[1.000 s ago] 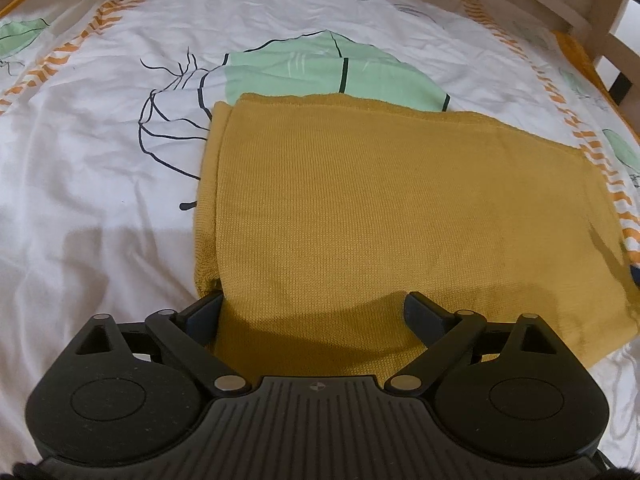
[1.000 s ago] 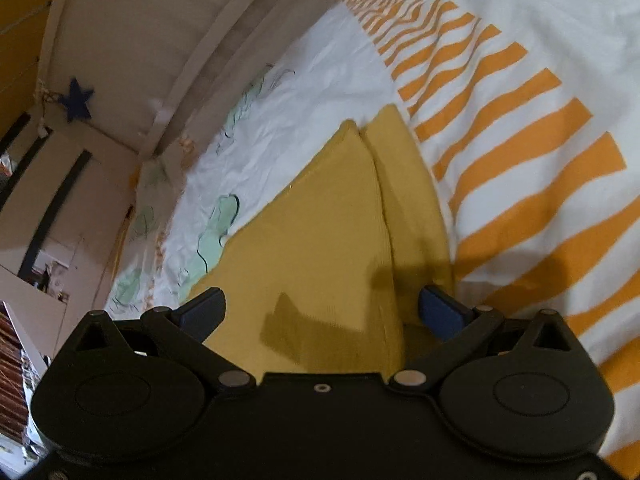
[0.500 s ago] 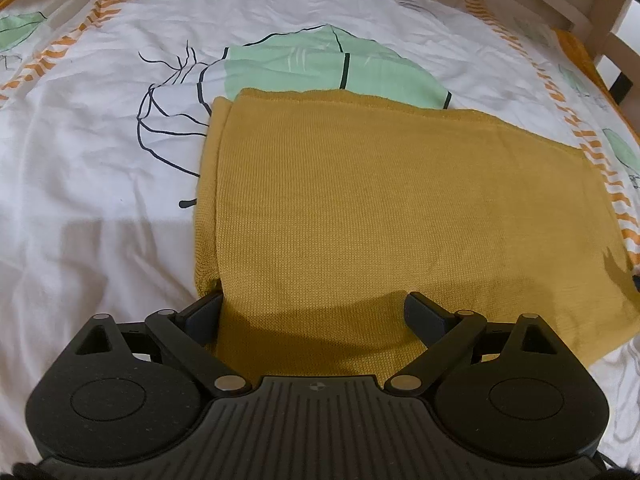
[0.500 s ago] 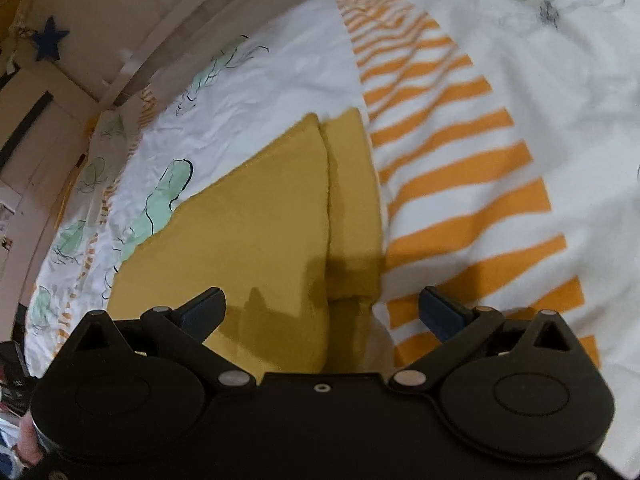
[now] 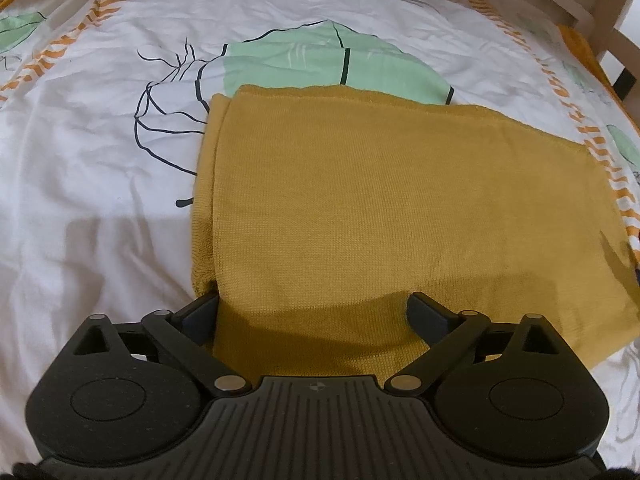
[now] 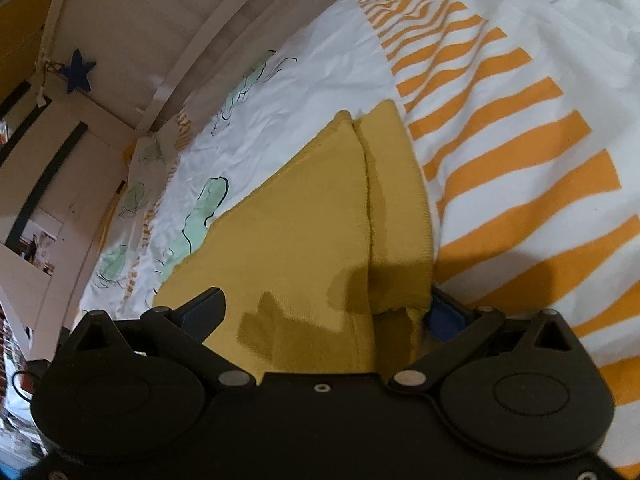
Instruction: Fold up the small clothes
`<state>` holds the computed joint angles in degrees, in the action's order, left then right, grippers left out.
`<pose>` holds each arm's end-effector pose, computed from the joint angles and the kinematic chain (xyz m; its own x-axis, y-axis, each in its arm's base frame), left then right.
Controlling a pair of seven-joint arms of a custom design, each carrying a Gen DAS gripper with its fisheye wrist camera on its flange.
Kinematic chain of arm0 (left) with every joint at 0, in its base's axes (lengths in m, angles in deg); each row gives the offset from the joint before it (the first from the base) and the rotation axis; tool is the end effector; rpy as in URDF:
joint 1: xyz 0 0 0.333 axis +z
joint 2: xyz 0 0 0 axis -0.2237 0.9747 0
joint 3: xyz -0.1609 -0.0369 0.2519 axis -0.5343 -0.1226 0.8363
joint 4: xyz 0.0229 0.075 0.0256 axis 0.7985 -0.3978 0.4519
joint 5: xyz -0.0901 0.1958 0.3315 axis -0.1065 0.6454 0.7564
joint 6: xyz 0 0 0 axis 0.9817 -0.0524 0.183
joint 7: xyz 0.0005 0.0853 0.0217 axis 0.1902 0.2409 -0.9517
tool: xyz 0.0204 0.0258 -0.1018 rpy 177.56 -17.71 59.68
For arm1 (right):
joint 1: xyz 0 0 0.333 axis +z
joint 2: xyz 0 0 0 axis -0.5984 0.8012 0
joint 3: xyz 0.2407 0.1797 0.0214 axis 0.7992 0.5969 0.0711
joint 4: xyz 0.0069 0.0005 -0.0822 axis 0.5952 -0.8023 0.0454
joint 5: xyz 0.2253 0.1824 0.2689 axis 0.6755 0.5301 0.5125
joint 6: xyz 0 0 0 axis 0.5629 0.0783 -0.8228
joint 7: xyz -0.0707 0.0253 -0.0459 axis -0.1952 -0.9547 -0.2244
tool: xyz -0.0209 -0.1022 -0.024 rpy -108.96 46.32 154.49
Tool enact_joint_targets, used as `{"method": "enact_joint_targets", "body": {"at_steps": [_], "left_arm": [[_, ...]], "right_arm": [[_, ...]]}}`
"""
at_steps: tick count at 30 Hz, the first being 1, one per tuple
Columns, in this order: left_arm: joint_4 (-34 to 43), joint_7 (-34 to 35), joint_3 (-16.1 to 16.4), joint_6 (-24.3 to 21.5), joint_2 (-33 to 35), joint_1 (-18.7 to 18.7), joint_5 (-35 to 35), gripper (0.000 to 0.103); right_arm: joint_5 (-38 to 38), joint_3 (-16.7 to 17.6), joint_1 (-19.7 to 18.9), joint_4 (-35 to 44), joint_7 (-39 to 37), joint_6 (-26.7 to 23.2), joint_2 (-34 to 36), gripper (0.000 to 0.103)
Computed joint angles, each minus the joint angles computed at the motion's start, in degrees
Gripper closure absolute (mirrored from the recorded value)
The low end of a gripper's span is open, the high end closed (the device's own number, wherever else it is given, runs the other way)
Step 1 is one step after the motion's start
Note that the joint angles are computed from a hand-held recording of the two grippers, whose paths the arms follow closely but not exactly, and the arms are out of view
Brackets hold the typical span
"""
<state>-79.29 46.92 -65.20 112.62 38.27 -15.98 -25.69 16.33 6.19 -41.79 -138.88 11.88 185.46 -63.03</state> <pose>0.5494 -0.1256 0.3533 -0.0305 -0.9927 0.1163 -0.8713 -0.0306 -0.4897 0.6220 -0.0263 0.2655 -0.0031 -0.6809 -0.7324 -0.7905 0.4502 -0.4152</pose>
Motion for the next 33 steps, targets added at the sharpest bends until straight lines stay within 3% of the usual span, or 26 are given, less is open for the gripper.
{"method": "enact_joint_targets", "body": {"at_steps": [19, 20, 21, 22, 24, 28, 33], "left_arm": [[0.19, -1.18, 0.08, 0.25, 0.40, -0.08, 1.79, 0.000], [0.20, -1.25, 0.08, 0.23, 0.40, -0.09, 1.83, 0.000], [0.20, -1.24, 0.05, 0.21, 0.39, -0.09, 1.78, 0.000], [0.26, -1.07, -0.02, 0.13, 0.42, -0.03, 1.51, 0.000], [0.28, -0.39, -0.23, 0.08, 0.39, 0.14, 0.61, 0.001], [0.47, 5.63, -1.63, 0.10, 0.12, 1.48, -6.68, 0.002], [2.46, 16.46, -3.01, -3.23, 0.00, 3.58, -24.06, 0.005]], "right_arm": [[2.10, 0.61, -0.97, 3.70, -3.40, -1.64, 3.18, 0.000], [1.55, 0.64, -0.79, 3.80, -3.50, -1.09, 3.12, 0.006], [0.80, 0.61, -0.36, 3.80, -3.49, 0.19, 2.92, 0.024], [-0.45, 0.53, 0.11, 3.85, -2.76, 1.49, 2.80, 0.035], [-3.00, 0.46, 0.38, 4.10, 0.67, 2.63, 3.14, 0.075], [-4.28, 1.10, 0.83, 3.73, 0.95, 5.09, 2.59, 0.077], [-6.59, 1.66, 3.04, 2.23, 1.62, 10.90, -0.07, 0.080]]}}
